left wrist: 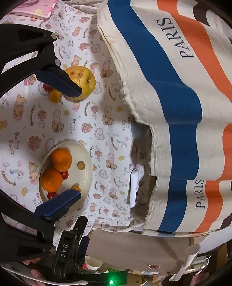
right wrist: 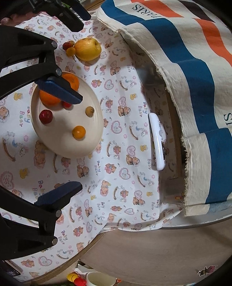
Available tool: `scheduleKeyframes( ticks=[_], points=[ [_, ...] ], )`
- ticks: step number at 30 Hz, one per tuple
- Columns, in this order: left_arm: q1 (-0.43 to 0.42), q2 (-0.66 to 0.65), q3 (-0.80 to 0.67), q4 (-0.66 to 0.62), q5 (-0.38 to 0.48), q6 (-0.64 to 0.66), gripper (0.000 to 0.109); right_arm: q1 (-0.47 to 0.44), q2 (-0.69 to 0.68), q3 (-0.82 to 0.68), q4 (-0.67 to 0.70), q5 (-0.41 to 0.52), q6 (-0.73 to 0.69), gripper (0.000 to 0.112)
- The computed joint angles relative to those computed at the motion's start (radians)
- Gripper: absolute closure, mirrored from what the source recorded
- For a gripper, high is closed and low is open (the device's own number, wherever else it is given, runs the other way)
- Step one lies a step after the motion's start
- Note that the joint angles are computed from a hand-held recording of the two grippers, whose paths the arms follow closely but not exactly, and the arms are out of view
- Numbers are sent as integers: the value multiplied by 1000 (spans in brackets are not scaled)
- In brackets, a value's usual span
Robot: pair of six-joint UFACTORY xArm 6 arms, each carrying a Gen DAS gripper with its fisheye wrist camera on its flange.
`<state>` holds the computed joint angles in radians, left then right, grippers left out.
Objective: Organize fruits
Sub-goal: 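Move the open left tool back toward the pomelo and small fruits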
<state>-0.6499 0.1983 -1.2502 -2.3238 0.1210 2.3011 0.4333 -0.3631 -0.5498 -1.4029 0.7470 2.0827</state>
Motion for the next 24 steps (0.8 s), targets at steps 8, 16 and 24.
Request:
scheduleKeyframes(
  ticks=[8, 16, 24],
  points=[
    [59, -30, 47, -239, 109, 232, 6, 11, 26, -4, -84, 26, 41, 22],
    [100, -71, 74, -481, 156, 466, 6, 18, 76, -28, -143, 38, 16, 22],
    [128, -86, 97, -710, 208, 737, 6, 24, 49, -1, -225, 46, 117, 22]
  ],
)
